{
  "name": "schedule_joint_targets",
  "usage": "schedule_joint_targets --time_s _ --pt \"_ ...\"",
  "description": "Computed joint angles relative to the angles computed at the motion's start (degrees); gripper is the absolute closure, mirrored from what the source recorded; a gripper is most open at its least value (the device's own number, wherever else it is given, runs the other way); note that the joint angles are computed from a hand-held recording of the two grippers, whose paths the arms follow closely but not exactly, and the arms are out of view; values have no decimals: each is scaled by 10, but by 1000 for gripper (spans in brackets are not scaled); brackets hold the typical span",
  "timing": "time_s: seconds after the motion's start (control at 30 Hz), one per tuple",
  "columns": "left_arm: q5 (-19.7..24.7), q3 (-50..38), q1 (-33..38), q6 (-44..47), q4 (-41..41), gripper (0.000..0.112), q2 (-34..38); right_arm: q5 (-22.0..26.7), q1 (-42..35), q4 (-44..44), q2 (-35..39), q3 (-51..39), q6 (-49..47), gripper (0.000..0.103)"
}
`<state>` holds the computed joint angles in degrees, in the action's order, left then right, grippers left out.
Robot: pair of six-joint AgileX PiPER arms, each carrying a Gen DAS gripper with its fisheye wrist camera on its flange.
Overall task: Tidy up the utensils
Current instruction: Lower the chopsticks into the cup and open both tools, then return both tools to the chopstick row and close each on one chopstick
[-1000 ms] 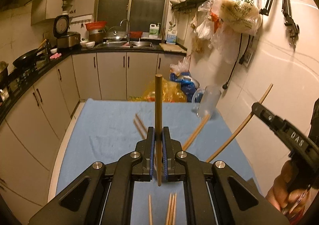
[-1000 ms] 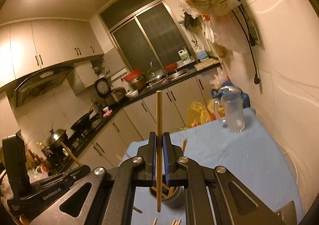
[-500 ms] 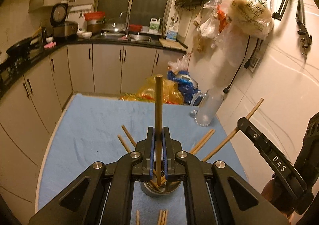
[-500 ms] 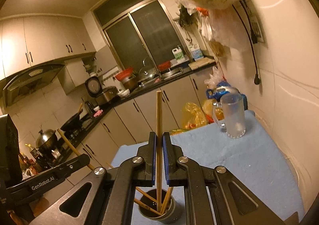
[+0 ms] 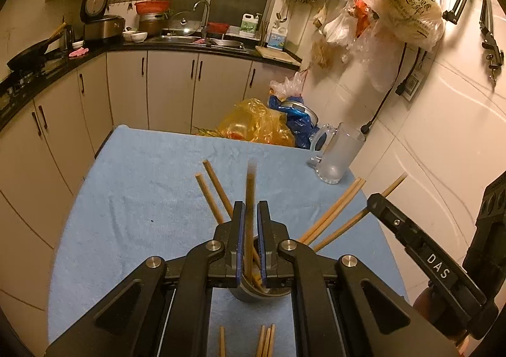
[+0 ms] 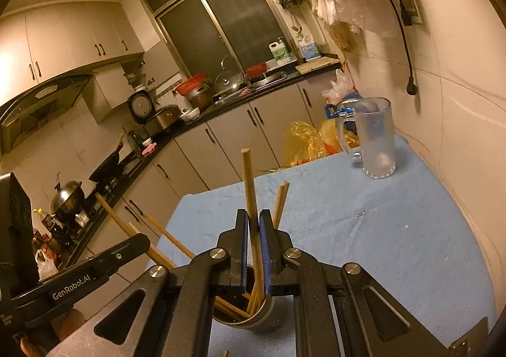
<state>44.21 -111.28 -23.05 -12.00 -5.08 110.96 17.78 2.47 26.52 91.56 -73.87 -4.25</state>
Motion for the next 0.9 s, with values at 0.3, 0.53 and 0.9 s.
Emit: schedule_joint_targets --time_s 0.3,0.53,0.9 --pt "-56 112 1 -5 14 89 -93 -13 -4 7 -87 62 -8 86" --pt "-116 299 4 0 15 83 -204 1 -17 82 -170 172 -83 75" --pt "-179 569 25 111 -107 83 -244 -26 40 155 -190 369 -121 74"
